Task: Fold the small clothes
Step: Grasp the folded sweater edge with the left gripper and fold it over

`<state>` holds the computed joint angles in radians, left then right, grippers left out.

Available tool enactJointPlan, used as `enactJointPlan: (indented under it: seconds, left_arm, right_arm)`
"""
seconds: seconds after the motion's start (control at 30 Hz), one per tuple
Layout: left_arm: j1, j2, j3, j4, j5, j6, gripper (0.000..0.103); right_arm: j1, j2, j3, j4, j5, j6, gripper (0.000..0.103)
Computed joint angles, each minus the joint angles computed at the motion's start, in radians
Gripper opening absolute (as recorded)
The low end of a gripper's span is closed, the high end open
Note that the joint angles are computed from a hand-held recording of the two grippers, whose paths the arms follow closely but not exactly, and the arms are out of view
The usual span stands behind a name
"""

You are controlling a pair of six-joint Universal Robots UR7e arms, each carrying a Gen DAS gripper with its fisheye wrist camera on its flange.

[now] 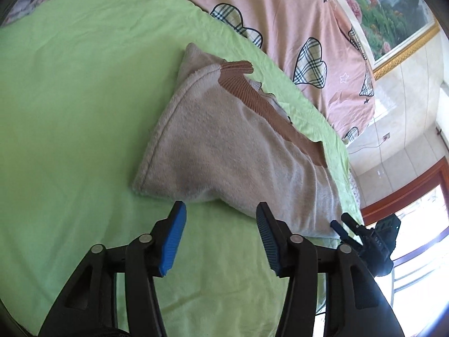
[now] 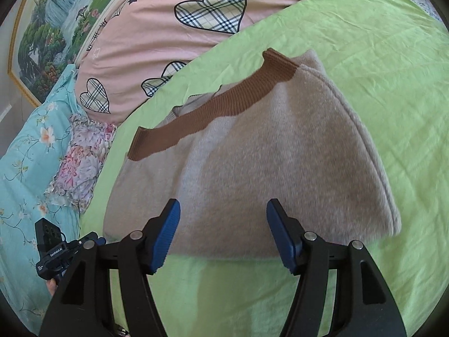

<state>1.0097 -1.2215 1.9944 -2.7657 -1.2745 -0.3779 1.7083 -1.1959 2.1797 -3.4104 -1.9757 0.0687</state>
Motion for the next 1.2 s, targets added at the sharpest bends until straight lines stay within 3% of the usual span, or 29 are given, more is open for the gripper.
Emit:
enactJointPlan:
  seconds: [0.2,0.33,0.5,0.6,0.77,0.87,0.93,0.97,1.2]
  left_arm:
    - [0.004,0.026,0.01,-0.02,-0.054,-0.038,0.063]
    - [0.01,0.061,-0.001,-0.042,-0.073,-0.063,0.076]
    - [0.027,0.112,-0.026,-0.111,-0.082,-0.099,0.08]
    - [0.042,0.141,-0.051,-0.152,-0.076,-0.118,0.081]
    - [0.044,0.187,-0.09,-0.22,-0.007,-0.117,0.081]
    - [0.035,0.209,-0.119,-0.223,0.06,-0.094,0.066]
    - [0.033,0.219,-0.143,-0.2,0.086,-0.068,0.026]
    - [0.033,0.22,-0.15,-0.192,0.082,-0.058,0.019]
    - [-0.076,0.245,-0.196,-0.193,0.164,0.118,0.009]
  right_arm:
    - [0.018,0.0,0.023,-0.006,0.001,0.015,0.066]
    - [0.023,0.002,0.036,-0.007,0.009,0.021,0.067]
    - [0.03,0.001,0.037,0.011,0.013,0.029,0.067]
    - [0.034,-0.002,0.037,0.009,0.017,0.025,0.067]
    - [0.034,0.0,0.036,0.004,0.026,0.026,0.067]
    - [0.03,0.001,0.035,0.006,0.035,0.024,0.067]
    - [0.026,0.0,0.03,0.01,0.04,0.02,0.067]
    - [0.022,-0.004,0.027,0.014,0.044,0.018,0.067]
    - [-0.023,-0.049,-0.01,0.054,0.094,-0.008,0.067]
